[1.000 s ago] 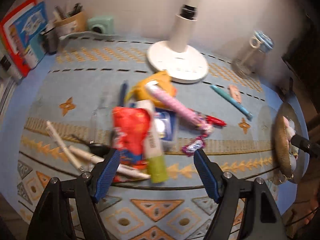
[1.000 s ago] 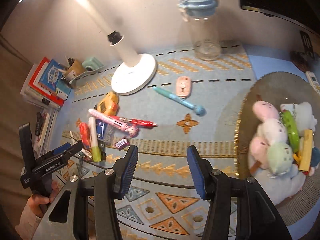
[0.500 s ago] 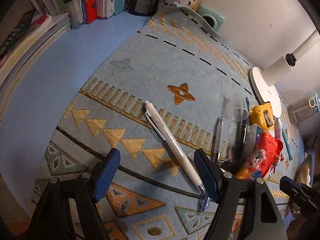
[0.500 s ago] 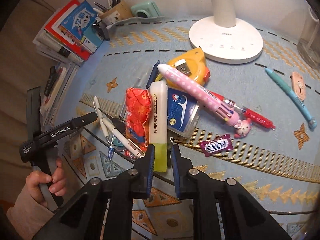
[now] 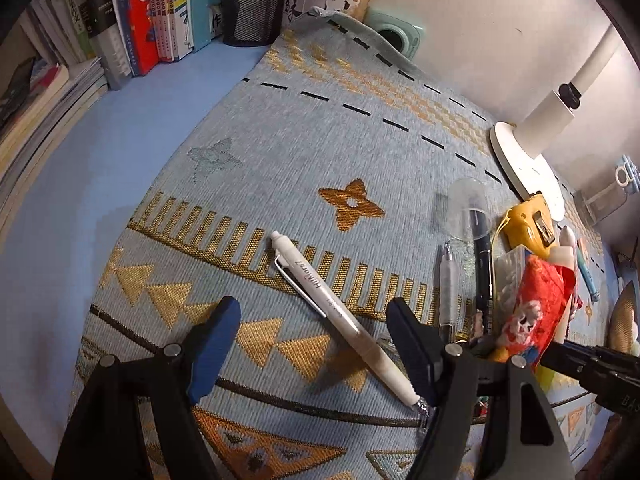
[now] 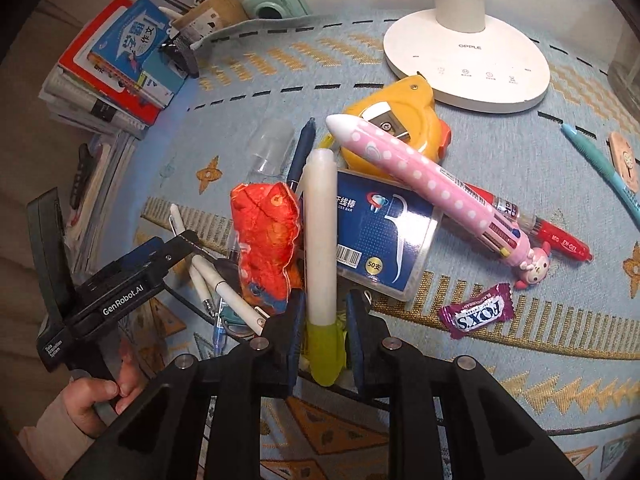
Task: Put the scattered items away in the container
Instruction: 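Grasp the white pen with the left tool while the right tool grasps the white highlighter, then carry the pen and highlighter over the bowl and open both tools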
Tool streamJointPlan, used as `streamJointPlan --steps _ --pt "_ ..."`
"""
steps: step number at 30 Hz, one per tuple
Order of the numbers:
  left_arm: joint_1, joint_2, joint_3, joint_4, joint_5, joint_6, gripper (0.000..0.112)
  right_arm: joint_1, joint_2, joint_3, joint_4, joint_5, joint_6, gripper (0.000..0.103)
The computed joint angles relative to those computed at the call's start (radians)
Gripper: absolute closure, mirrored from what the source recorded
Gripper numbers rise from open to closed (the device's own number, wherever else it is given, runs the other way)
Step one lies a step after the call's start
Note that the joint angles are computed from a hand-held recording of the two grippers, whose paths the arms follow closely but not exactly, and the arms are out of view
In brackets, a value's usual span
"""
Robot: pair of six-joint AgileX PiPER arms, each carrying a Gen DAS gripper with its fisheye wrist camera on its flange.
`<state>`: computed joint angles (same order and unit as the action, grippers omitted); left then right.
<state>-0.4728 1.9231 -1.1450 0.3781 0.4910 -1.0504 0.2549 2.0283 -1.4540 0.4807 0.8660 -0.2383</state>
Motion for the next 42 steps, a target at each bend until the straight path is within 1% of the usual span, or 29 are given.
streamJointPlan --steps 1,2,3,4,5,6,7,8,9,11,15,20,25,29,33,36,39,42 --pt "-0.009 0.002 0.004 0.033 -0.008 -0.019 0.042 0.002 0.003 0.000 0.000 -0.006 -0.002 0.081" --pt "-0.017 0.002 0.008 0.065 -0.017 -0.033 0.051 0.006 0.005 -0.002 -0.006 -0.012 0.001 0.081" --pt "-0.025 0.006 0.002 0.090 -0.010 -0.032 0.063 0.012 0.007 -0.005 -0.016 -0.016 0.006 0.081" --pt "-0.034 0.013 -0.011 0.102 0.002 -0.017 0.068 0.016 0.006 -0.005 -0.027 -0.020 0.012 0.083" --pt "-0.036 0.016 -0.015 0.096 -0.002 0.013 0.086 0.018 0.004 -0.003 -0.035 -0.025 0.016 0.083" --pt "-0.031 0.014 -0.014 0.064 -0.017 0.062 0.097 0.017 0.000 0.002 -0.033 -0.029 0.013 0.083" --pt "-0.023 0.012 -0.012 0.017 -0.035 0.121 0.101 0.013 -0.004 0.007 -0.022 -0.032 0.004 0.083" --pt "-0.010 0.016 -0.019 -0.046 -0.049 0.197 0.103 0.007 -0.010 0.015 -0.008 -0.036 -0.006 0.083" --pt "0.006 0.029 -0.037 -0.097 -0.057 0.266 0.103 0.002 -0.019 0.023 0.000 -0.042 -0.010 0.083" --pt "0.014 0.020 -0.029 -0.173 -0.070 0.341 0.103 -0.006 -0.040 0.038 0.000 -0.055 -0.012 0.083" --pt "0.022 -0.017 0.004 -0.268 -0.090 0.424 0.103 -0.034 -0.077 0.058 0.008 -0.054 -0.009 0.083" --pt "0.009 -0.075 0.013 -0.264 -0.077 0.413 0.103 -0.071 -0.129 0.089 0.035 -0.045 -0.015 0.083" --pt "-0.007 -0.120 -0.016 -0.248 -0.049 0.382 0.103 -0.103 -0.197 0.114 0.034 -0.043 -0.020 0.083" --pt "-0.044 -0.139 -0.075 -0.202 -0.006 0.334 0.103 -0.152 -0.255 0.134 0.054 -0.032 -0.049 0.083" --pt "-0.094 -0.118 -0.179 -0.164 0.052 0.301 0.103 -0.225 -0.312 0.163 0.074 -0.011 -0.101 0.083" --pt "-0.146 -0.076 -0.290 -0.136 0.112 0.278 0.103 -0.300 -0.347 0.183 0.096 0.012 -0.152 0.083" --pt "-0.210 -0.019 -0.418 -0.068 0.186 0.220 0.103 -0.388 -0.375 0.197 0.114 0.037 -0.204 0.083" --pt "-0.259 0.048 -0.562 -0.068 0.246 0.222 0.103 -0.484 -0.397 0.205 0.130 0.064 -0.257 0.083"
